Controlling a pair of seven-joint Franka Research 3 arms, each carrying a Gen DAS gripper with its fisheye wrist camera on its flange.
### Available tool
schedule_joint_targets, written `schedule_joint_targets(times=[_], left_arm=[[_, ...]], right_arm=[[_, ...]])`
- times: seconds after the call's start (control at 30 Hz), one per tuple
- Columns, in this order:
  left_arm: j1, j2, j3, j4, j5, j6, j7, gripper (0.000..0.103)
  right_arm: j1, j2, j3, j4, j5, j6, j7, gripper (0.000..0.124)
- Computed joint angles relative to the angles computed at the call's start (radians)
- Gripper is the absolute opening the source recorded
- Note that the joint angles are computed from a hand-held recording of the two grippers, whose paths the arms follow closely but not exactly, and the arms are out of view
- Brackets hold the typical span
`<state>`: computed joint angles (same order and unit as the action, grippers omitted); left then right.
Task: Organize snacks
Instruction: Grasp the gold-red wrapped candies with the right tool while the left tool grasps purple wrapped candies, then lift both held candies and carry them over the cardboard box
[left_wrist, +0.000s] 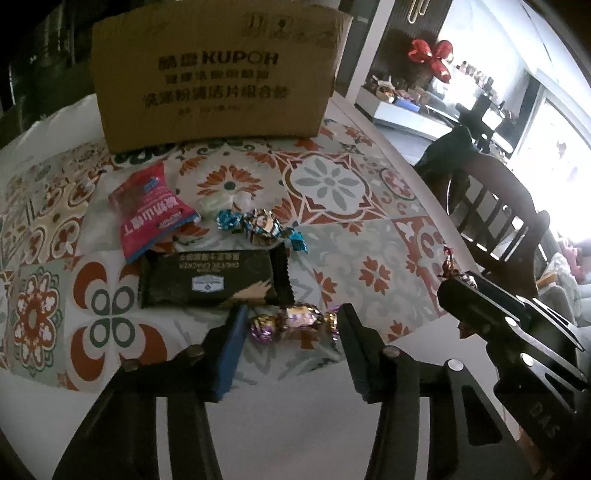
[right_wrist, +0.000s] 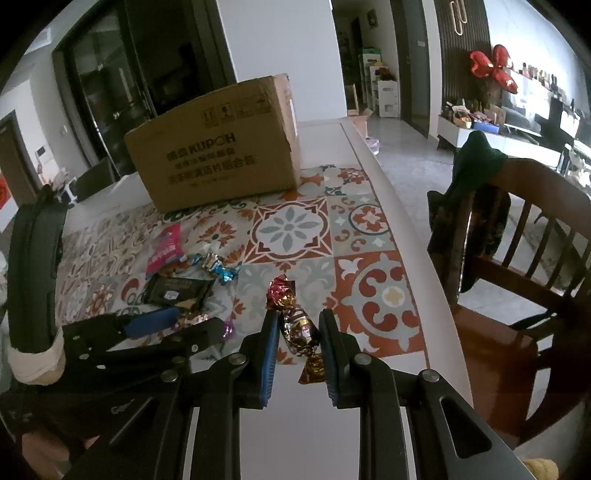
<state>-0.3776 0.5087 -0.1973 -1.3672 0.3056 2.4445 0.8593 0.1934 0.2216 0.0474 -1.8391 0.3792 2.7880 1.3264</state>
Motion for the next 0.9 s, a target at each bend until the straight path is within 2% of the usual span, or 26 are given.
schedule_joint_targets(times=[0.1,0.23,0.6,0.9], left_arm=[[0.004,-0.003,-0.003,-0.005,-0.01,0.004,0.0,0.037],[0.007,-0.015,-0.002,-0.028,-0.01,0.024,-0.01,0.032],[0.007,-0.07,0.004,-0.092,0.022,0.066,-0.035,0.031],[-0.003,-0.132,0.025,-0.134,0.114,0.107,-0.085,0.031]], right_arm=[[-0.007,0.006,0.009,0.006,0.024,-0.005,-0.019,0.023],[-0.009,0.01,0.015,0.012,0.046,-0.015,-0.034,0.023],[-0.007,-0.001,0.02,0.009,0.078,-0.019,-0.06,0.023],[0.003,-0.027,0.022,0.004,0.09,-0.001,-0.077,0.023]])
